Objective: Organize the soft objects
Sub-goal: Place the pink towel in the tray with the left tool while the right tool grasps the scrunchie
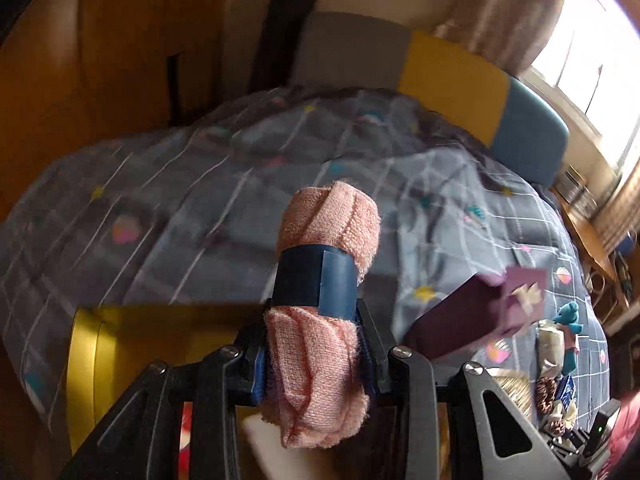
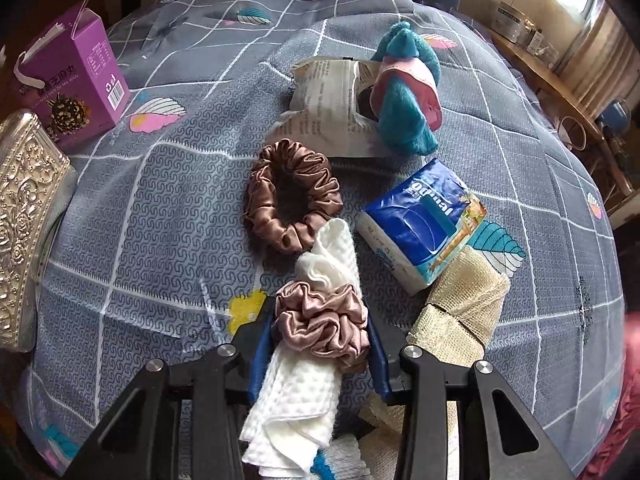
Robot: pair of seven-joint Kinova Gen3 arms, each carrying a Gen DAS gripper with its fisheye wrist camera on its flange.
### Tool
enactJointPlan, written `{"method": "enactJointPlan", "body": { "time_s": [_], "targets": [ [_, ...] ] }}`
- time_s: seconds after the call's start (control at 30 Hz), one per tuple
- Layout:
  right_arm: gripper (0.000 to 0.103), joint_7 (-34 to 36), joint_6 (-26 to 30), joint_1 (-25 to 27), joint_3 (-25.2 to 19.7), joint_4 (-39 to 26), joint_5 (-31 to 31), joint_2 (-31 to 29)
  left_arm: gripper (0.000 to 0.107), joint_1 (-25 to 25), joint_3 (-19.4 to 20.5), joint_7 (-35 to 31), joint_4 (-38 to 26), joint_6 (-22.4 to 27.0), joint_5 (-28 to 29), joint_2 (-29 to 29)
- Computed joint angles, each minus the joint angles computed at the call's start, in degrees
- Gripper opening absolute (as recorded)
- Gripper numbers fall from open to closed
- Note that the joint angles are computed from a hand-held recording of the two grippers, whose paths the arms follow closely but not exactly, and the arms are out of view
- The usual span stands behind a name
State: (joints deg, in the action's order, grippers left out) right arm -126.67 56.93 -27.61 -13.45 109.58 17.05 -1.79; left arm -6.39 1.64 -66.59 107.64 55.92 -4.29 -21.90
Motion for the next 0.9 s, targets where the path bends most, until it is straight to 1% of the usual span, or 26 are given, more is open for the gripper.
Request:
{"method": "enactJointPlan", "body": {
  "time_s": [0.1,0.23,0.3,0.37,0.47,0.57,0.67,0.73,0.77,0.8,0.9],
  "targets": [
    [0.041,-2.1,0.2,-0.8,-0.9,0.4,1.4,0.1,0.035,0.6,-5.8,-3.8,7.1,-0.3,2.5,-5.8],
    [0.041,-2.9,1.0,-1.3,-1.1,0.0,1.8,-0.1,0.035,-0.4,-8.8,-6.6,14.0,0.8,4.5,-10.6],
    [0.041,-3.5,1.2,-1.6,-1.3,0.0,2.2,-0.2,0.035,-1.0,-9.5,-7.2,16.5,0.8,5.4,-11.1],
    [0.041,-4.0,1.3,-1.9,-1.4,0.2,2.8,-0.2,0.035,-1.5,-10.6,-8.1,17.6,1.0,6.3,-10.8],
    [0.041,-5.5,1.7,-2.6,-2.1,0.3,4.1,-0.2,0.036,-1.9,-9.8,-9.0,16.9,-0.2,6.9,-9.2],
    [0.041,-6.8,2.2,-3.3,-2.4,0.3,5.0,-0.2,0.041,-3.6,-7.0,-8.3,15.7,-2.6,5.4,-6.8],
    [0.041,-7.7,2.5,-3.8,-2.6,0.4,5.5,-0.2,0.046,-3.7,-6.7,-8.7,14.5,-3.4,4.9,-5.4],
    [0.041,-8.2,2.5,-4.0,-2.7,0.5,5.9,-0.1,0.050,-4.2,-6.0,-7.9,14.7,-3.0,4.5,-7.5],
    [0.041,-8.5,2.7,-4.2,-2.8,0.4,6.1,-0.1,0.050,-3.6,-6.5,-8.5,14.7,-2.6,4.7,-8.3],
    [0.041,-8.8,2.9,-4.4,-2.9,0.4,6.2,-0.1,0.050,-3.8,-5.9,-8.4,14.9,-2.1,4.2,-9.7],
    [0.040,-9.0,3.2,-4.7,-2.9,0.2,6.4,-0.1,0.050,-4.9,-1.7,-6.3,15.3,-0.1,1.8,-14.0]
  ]
}}
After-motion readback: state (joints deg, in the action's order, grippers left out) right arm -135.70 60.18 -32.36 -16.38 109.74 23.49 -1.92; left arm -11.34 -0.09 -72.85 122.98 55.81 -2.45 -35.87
